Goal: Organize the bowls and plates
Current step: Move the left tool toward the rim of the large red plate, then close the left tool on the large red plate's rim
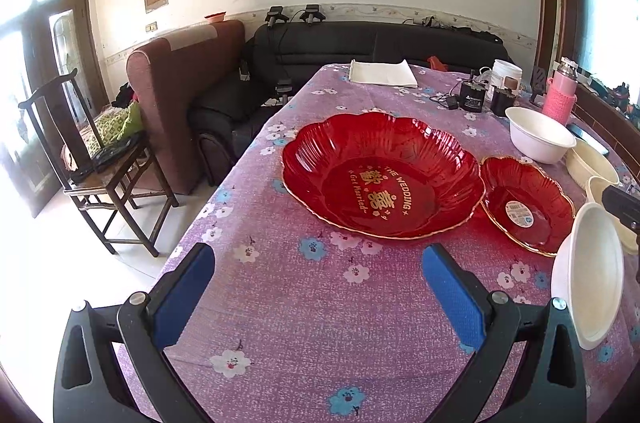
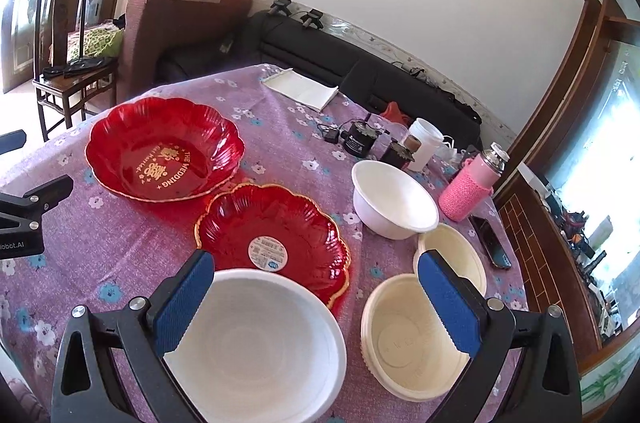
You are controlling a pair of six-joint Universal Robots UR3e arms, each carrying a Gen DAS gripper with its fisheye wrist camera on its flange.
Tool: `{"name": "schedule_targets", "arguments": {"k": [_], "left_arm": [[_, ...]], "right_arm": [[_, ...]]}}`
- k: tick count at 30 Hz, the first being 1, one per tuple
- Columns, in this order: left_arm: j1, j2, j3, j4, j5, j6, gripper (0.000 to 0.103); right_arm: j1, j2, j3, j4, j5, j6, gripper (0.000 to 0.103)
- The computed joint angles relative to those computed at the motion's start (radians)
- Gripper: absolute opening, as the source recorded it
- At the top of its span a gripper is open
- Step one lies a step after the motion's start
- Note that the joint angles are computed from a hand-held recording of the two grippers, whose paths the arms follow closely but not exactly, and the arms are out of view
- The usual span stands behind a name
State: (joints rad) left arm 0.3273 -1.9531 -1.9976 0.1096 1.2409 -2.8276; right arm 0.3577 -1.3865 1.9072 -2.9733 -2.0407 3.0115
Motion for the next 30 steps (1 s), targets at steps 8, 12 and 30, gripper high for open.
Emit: {"name": "schedule_targets", "arguments": {"k": [8,12,30], "left_arm": [[0.024,-0.001,0.036,-0.032,-0.009,0.002,0.103],[0.03,-0.007,0.055,-0.042,-0.008,0.007,0.103],[0.033,-0.111,0.358,-0.313,-0.042,-0.015,0.103]], "right_arm": [[0.02,0.083,-0.133,0.052,0.006,-0.012,0.103],[0.023,0.124,-0.201,0.09,0.021,-0.008,0.103],[-0.064,0.306,-0.582,0.414,0.26,0.041,0.1]]}}
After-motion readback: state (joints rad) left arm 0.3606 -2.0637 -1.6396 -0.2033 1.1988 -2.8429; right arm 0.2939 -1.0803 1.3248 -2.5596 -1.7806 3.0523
